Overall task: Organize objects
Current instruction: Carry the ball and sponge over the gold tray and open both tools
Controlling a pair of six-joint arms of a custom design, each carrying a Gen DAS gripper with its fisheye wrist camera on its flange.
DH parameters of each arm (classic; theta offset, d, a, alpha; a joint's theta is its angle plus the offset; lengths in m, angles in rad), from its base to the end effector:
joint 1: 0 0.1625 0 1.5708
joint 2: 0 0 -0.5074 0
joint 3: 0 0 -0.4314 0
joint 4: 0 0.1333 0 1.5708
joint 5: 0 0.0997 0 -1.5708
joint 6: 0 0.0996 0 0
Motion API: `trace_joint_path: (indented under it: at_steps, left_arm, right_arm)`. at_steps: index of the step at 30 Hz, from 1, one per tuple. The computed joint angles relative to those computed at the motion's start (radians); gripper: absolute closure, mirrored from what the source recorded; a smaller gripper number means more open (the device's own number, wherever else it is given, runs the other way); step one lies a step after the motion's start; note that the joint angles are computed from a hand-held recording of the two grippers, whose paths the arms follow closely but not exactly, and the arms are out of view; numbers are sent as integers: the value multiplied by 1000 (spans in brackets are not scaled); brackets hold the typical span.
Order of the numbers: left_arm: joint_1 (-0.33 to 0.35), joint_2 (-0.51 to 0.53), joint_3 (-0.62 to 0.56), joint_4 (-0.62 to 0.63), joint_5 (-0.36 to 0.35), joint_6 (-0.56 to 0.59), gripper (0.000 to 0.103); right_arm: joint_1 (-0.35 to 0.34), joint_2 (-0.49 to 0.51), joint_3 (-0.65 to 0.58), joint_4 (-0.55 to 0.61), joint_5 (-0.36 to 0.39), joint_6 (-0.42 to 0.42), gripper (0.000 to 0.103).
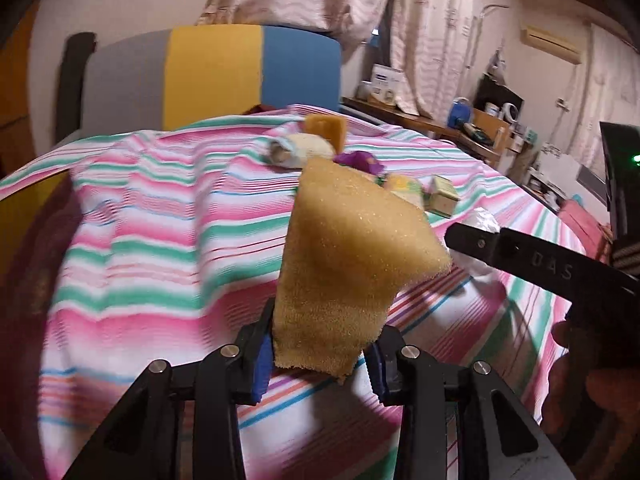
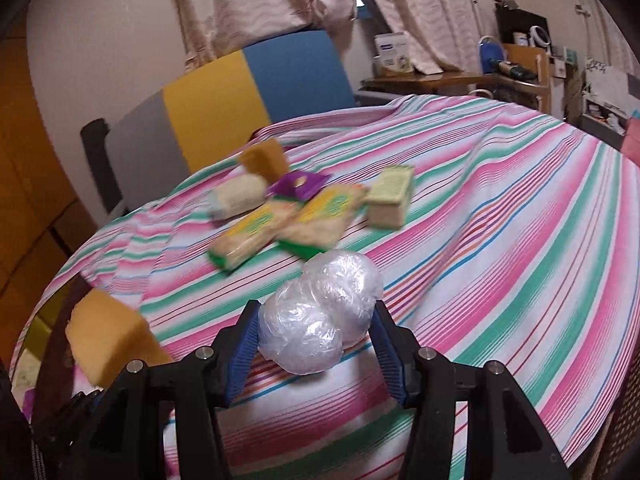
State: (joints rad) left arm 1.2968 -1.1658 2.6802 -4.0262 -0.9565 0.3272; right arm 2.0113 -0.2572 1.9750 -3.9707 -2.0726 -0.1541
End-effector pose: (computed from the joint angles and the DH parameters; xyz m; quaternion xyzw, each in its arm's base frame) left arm 0.0892 -0.3873 0.2308 0.1207 0.8521 -0.4248 0.2809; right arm 0.3160 -0.4701 -0.1401 0.1880 -0.8972 0.3541 0.1853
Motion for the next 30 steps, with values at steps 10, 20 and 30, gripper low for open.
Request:
trace_joint_path:
  at_steps: [10,20,30]
  left_arm:
    - [-11,-136,116,-66,12,19,64]
    - [-2,-417,131,93,50,-74,64]
    - [180,-662,1,501,27,-269,64]
  right_arm:
    - [40,52,-17,41,15,47,48]
    - [82,47,-17,104,21,84,48]
    - [194,50,-59,198,164,14,48]
